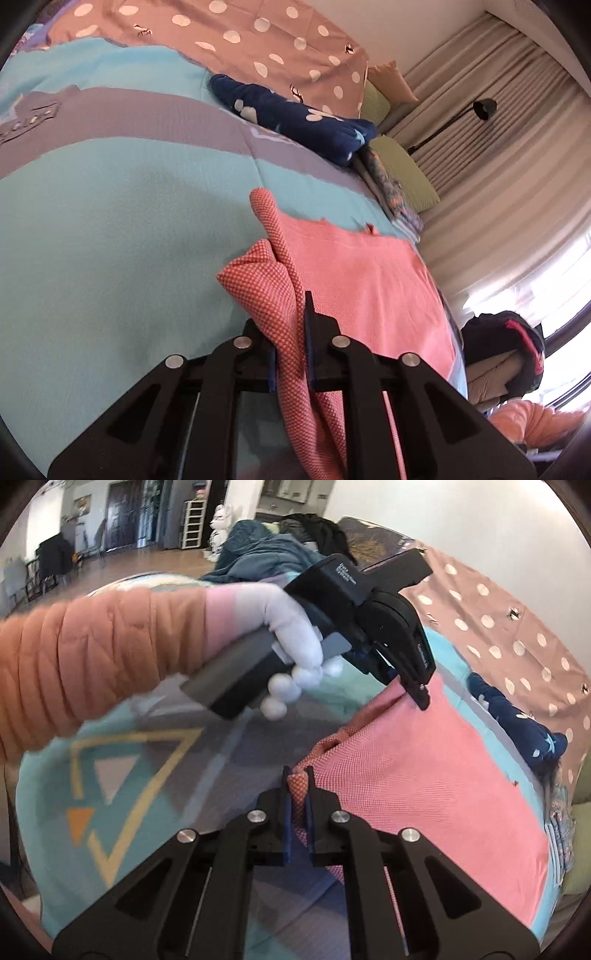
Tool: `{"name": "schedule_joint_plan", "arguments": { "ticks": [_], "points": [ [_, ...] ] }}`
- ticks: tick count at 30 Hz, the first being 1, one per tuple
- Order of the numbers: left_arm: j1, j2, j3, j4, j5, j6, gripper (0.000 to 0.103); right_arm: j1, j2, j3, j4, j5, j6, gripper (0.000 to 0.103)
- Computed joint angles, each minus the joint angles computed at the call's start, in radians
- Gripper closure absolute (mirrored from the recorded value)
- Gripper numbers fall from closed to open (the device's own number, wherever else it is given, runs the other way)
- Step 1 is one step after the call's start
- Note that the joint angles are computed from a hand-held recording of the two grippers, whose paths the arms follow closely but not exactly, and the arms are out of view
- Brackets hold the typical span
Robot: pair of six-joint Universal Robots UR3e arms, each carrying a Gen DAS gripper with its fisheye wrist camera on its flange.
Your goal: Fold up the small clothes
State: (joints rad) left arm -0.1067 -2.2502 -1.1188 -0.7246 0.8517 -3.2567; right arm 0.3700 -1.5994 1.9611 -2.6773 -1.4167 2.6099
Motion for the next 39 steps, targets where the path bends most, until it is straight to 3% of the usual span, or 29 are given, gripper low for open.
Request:
{"name": "schedule_joint_plan", "arguments": {
  "ticks": [3,6,10,12,13,14,17,23,28,31,32,33,34,35,39],
  "points": [
    [0.004,0.070,-0.121,-0.006,0.053,0.027,0.091,0.032,0.005,0.039,-0.027,-0.034,0.006,0.097],
    [0.009,0.111,-0.240,0.116,0.061,-0.021,0.091,0.044,0.000,0.056,-0.047,-0.060,0.025,0.096],
    [-0.014,0.116,-0.241,0.134,0.115,-0.049,0.086,0.030,-0.048,0.085,-0.047,-0.053,0.020,0.090],
    [-0.025,0.118,-0.233,0.122,0.145,-0.053,0.082,0.017,-0.071,0.130,-0.075,-0.055,-0.001,0.044],
    [-0.029,0.120,-0.230,0.117,0.159,-0.057,0.073,0.002,-0.091,0.161,-0.088,-0.051,-0.028,0.039],
    [-0.036,0.119,-0.222,0.113,0.168,-0.059,0.066,-0.002,-0.110,0.196,-0.106,-0.054,-0.045,0.039],
    [-0.047,0.137,-0.242,0.120,0.188,-0.030,0.060,-0.005,-0.143,0.269,-0.152,-0.075,-0.074,0.037],
    [-0.039,0.120,-0.229,0.121,0.162,-0.050,0.056,0.089,-0.033,0.214,-0.228,-0.193,-0.006,0.035],
    [-0.029,0.090,-0.242,0.190,0.119,-0.074,0.054,0.116,0.071,0.121,-0.231,-0.209,0.059,0.035],
    [-0.012,0.063,-0.228,0.209,0.068,-0.103,0.054,0.140,0.117,0.082,-0.241,-0.239,0.079,0.038],
    [-0.010,0.057,-0.222,0.213,0.061,-0.113,0.058,0.142,0.120,0.080,-0.244,-0.235,0.082,0.045],
    [-0.011,0.048,-0.213,0.219,0.065,-0.128,0.062,0.133,0.116,0.075,-0.228,-0.204,0.081,0.078],
    [-0.013,0.042,-0.207,0.221,0.067,-0.139,0.077,0.123,0.108,0.076,-0.211,-0.178,0.087,0.095],
    [-0.011,0.031,-0.198,0.222,0.052,-0.154,0.091,0.106,0.100,0.074,-0.202,-0.158,0.106,0.096],
    [-0.031,0.041,-0.179,0.224,0.087,-0.182,0.091,-0.066,-0.039,0.124,-0.123,0.078,0.159,0.096]
  ]
}}
